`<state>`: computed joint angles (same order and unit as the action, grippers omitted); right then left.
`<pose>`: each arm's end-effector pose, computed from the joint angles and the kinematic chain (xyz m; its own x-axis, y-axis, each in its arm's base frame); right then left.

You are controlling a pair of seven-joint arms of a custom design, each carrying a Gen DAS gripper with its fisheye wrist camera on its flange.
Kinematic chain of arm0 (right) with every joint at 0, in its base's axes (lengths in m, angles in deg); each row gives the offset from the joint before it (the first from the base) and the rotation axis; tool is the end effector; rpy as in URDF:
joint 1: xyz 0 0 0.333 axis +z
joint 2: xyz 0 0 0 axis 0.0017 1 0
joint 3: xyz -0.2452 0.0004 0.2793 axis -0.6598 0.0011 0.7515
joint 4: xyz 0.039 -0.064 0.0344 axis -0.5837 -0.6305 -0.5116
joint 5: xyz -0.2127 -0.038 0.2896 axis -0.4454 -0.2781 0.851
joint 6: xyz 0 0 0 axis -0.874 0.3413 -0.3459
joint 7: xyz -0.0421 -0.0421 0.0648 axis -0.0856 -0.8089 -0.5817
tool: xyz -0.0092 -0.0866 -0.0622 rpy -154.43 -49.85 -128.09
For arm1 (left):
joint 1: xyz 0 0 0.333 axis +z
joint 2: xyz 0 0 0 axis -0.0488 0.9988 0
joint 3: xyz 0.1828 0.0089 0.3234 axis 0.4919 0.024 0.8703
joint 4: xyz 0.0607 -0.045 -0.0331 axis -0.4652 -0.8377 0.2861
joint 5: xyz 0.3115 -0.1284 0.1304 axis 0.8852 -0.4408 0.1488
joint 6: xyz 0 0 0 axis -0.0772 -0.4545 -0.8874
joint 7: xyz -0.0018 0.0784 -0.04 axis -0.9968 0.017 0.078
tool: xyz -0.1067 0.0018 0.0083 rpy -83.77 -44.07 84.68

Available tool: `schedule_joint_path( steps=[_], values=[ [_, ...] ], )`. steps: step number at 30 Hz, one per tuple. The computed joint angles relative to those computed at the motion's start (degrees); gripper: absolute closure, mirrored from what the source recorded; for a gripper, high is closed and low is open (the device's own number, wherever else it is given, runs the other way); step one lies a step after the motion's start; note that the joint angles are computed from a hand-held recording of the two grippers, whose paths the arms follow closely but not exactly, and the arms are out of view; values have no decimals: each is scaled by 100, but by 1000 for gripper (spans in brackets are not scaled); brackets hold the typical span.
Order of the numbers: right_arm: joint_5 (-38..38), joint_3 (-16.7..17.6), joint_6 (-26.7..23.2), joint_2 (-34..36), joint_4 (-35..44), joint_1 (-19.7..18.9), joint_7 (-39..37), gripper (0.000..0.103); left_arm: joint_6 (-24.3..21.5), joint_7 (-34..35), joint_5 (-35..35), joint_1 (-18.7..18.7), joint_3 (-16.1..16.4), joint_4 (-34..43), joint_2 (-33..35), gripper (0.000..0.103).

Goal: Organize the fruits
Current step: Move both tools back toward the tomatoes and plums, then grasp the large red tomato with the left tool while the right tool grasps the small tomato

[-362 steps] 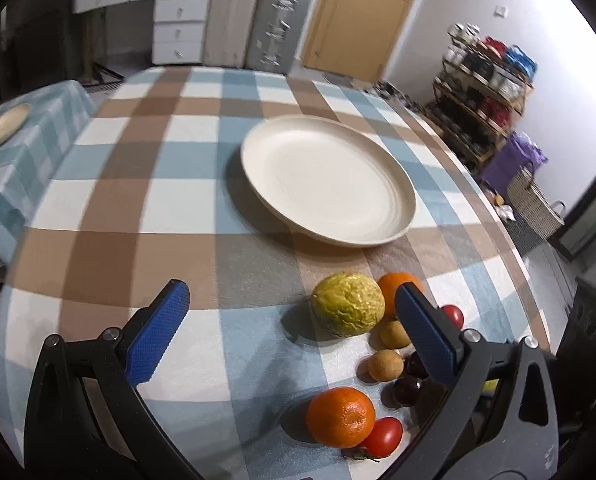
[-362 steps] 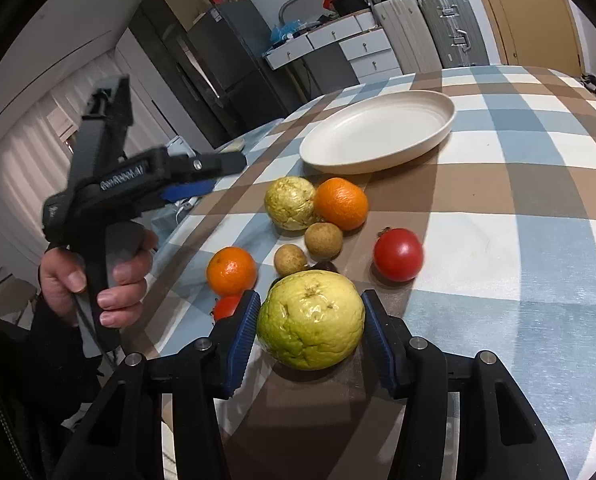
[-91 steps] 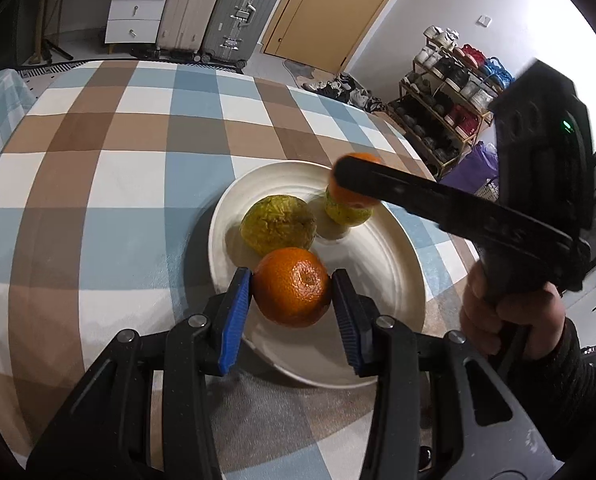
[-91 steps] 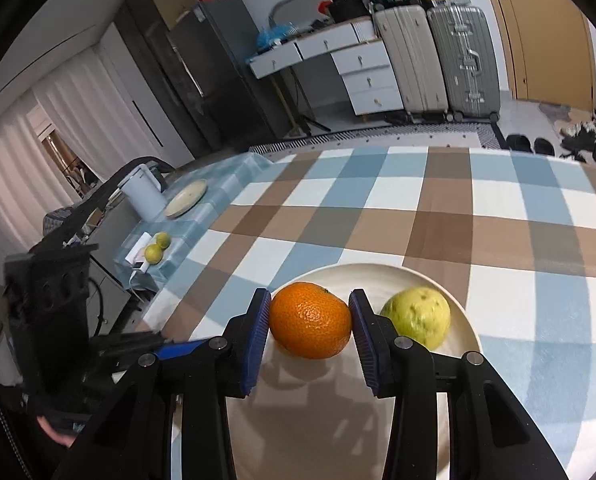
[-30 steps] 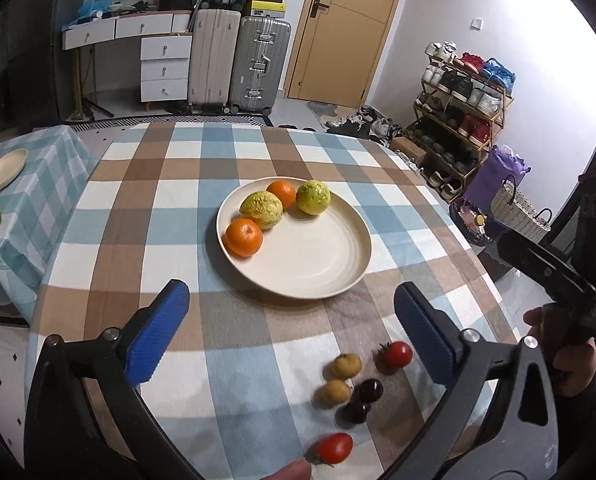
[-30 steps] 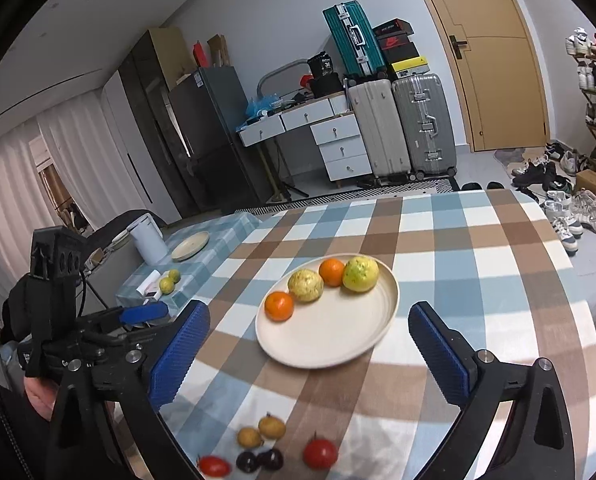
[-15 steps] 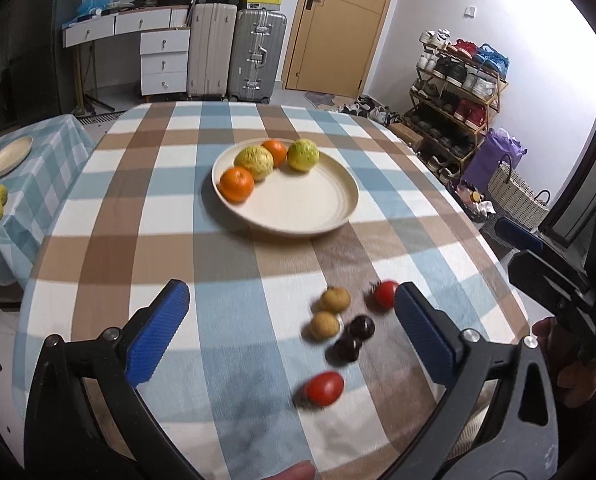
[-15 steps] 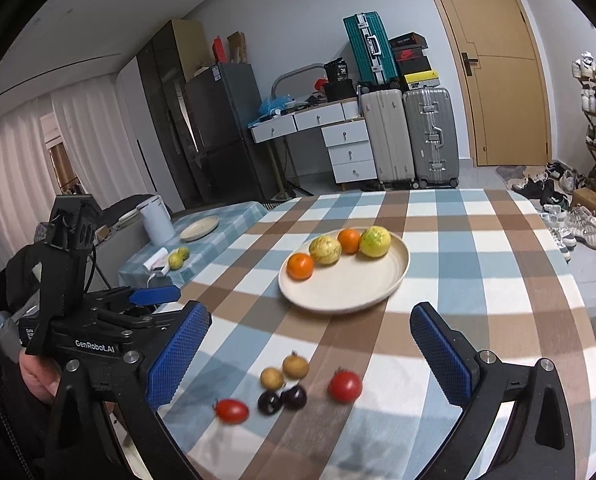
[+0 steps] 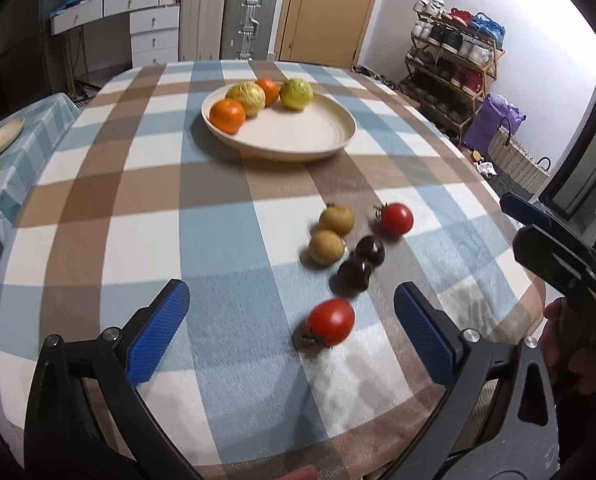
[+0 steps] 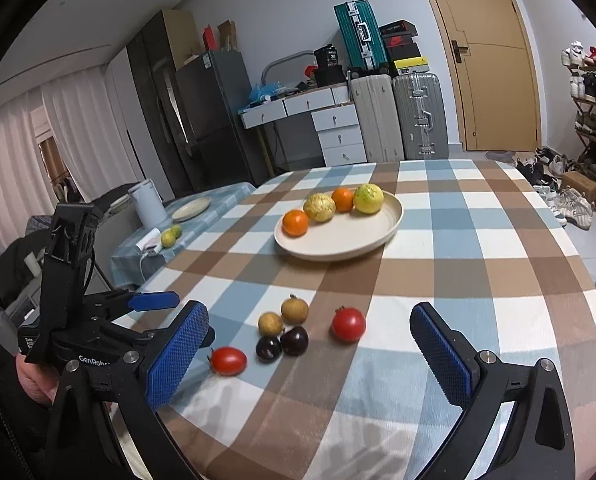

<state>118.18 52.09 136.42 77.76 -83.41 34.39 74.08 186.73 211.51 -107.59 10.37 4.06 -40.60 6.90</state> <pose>0.5993 0.2889 0.3739 -0.0450 -0.9693 -0.2417 -0.4710 0.2339 -0.8506 0.7084 -0.1269 0.3826 -0.6258 -0.7555 0.1938 -0.6679 0.3907 -0.6335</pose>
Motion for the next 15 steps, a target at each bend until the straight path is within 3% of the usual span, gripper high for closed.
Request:
schedule_joint_path(
  steps=[5,10,13,15],
  values=[
    [-358,200,48,44,-166,-180,455,0,-87,-20,63,-48,52,16,62,1],
    [-545,173,7,75,-277,-206,734,0,-184,99,91,-30,-7,85,146,2],
    [-735,224,67,78,-373,-297,997,0,-320,125,124,-66,22,162,198,7],
    [-810,225,77,82,-410,-324,1133,0,-439,122,158,-107,73,211,219,17]
  ],
)
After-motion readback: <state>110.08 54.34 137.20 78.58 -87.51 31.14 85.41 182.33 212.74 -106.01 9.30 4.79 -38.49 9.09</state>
